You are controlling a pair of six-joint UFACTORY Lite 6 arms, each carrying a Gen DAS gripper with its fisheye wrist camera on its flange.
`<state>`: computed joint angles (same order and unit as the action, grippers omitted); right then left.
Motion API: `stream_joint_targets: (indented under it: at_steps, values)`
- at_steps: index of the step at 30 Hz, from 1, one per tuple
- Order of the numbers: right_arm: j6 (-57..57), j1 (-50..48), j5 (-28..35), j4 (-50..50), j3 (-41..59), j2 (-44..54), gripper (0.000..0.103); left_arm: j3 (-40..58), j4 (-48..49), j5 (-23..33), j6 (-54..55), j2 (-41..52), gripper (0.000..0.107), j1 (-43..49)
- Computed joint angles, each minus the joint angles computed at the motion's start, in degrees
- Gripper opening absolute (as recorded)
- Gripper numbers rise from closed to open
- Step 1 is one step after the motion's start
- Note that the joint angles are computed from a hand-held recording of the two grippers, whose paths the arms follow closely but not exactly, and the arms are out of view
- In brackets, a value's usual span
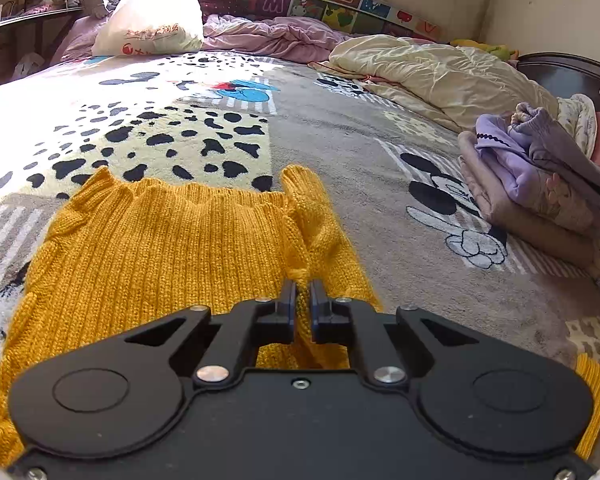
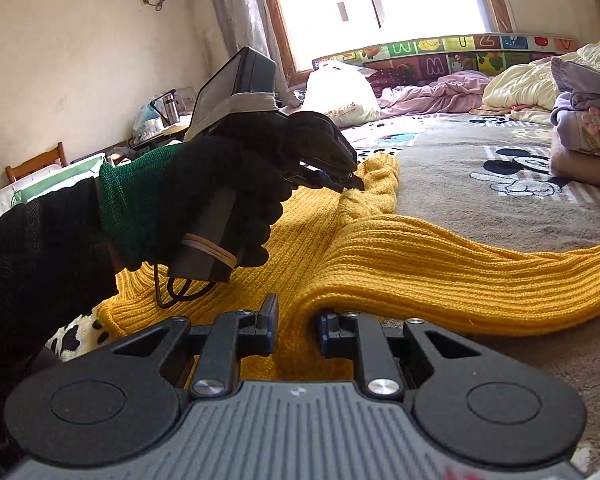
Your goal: Fold clothes
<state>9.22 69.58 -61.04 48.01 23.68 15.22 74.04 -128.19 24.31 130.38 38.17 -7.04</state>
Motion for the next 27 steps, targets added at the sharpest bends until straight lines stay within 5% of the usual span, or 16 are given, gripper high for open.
stream_joint_targets:
  at_steps: [10, 13, 15, 22, 27]
  values:
    - [-4.11, 2.37, 1.46, 3.07, 4.09, 3.72, 0.021, 5.88, 10.34, -2.40, -4.47, 3.16, 0.007, -0.30]
    - [-6.65, 3.36, 1.64, 5.94, 4.23, 2.45, 0.022, 2.42, 6.29, -2.18, 0.66, -0.89, 0.025, 0.15]
    - [-7.90, 4.11, 1.44, 7.50, 4.35, 2.18, 0.023, -0.39, 8.00, -0.11, 1.30, -4.41, 0.026, 1.12]
    - [-11.57, 6.06, 2.74, 11.53, 4.38, 0.04, 0.027, -6.03, 38.50, 11.99, -9.21, -10.94, 0.026, 5.36]
    - [-9.25, 4.04, 3.74, 7.57, 3.71, -0.37, 0.032, -7.62, 34.61, 3.82, 3.58, -7.09, 0.028, 2.24]
